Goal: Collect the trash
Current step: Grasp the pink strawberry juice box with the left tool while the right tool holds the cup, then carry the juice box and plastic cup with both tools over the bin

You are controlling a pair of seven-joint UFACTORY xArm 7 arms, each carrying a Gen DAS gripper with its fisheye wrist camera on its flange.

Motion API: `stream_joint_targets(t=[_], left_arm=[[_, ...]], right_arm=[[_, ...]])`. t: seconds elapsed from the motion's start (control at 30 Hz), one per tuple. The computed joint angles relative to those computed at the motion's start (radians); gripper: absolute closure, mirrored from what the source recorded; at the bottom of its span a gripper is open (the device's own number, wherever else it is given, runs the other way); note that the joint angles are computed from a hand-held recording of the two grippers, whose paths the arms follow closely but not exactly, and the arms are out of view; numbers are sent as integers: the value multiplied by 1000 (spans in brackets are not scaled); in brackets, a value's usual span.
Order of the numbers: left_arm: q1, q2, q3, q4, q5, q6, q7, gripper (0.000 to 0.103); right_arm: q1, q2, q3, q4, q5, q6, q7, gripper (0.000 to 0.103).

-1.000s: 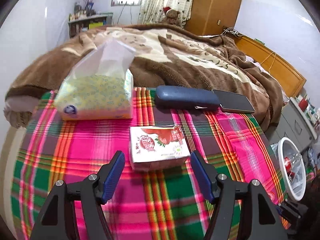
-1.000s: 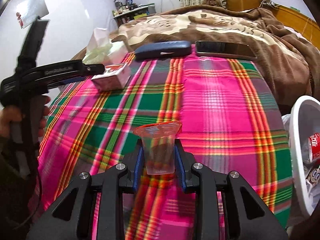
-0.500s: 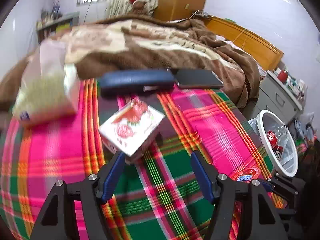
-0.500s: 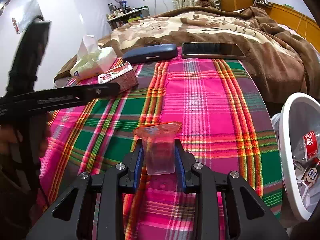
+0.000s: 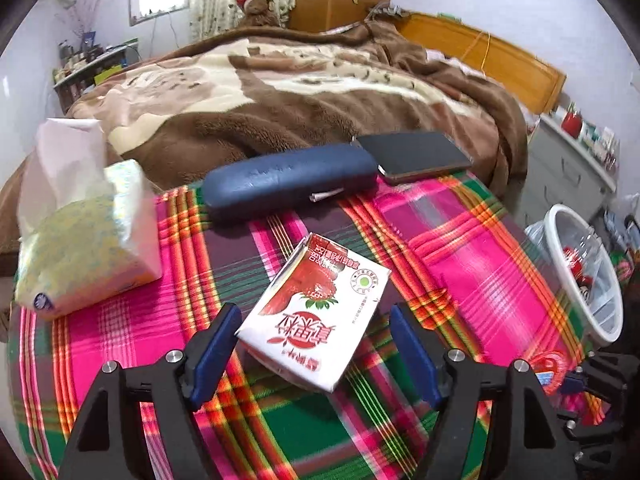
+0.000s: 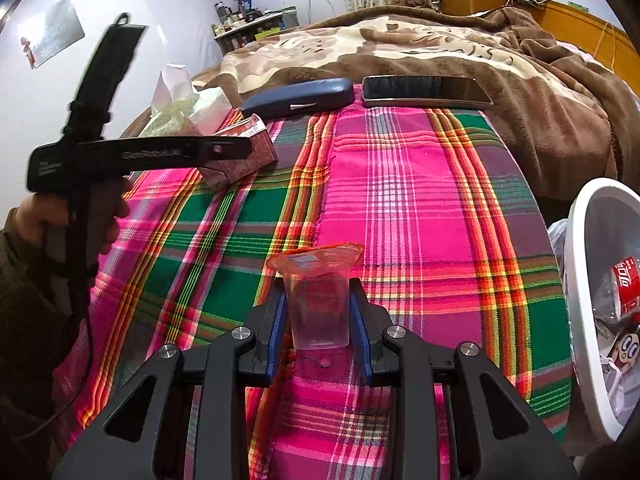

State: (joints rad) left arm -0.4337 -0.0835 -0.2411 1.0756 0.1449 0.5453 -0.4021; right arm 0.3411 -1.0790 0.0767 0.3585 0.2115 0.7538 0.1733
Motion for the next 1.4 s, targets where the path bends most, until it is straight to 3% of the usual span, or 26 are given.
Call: stream_joint_targets(t=[0.13, 0.33, 0.57, 0.73, 1.1, 1.4], left_arm=[[-5, 45, 7, 24, -43, -21, 36, 27], [-21, 91, 7, 61, 37, 6, -36, 27], [-27, 71, 7, 46, 39, 8, -75, 40], [-29, 16, -6, 6, 72, 19, -151, 41], [-41, -168, -87, -93, 100, 63, -274, 41], [-61, -249, -184, -86, 140, 114, -376, 41]], right_arm=[[2, 2, -2, 0, -1, -4, -4, 73], [4, -7, -7, -5, 2, -3, -7, 73], [-2, -20, -6, -9, 4, 1, 1, 73], [-11, -50, -6, -17, 2, 13, 14, 73], [-45, -191, -16, -31, -12, 95, 37, 73], [-102, -341, -45, -27, -32, 202, 31, 73]])
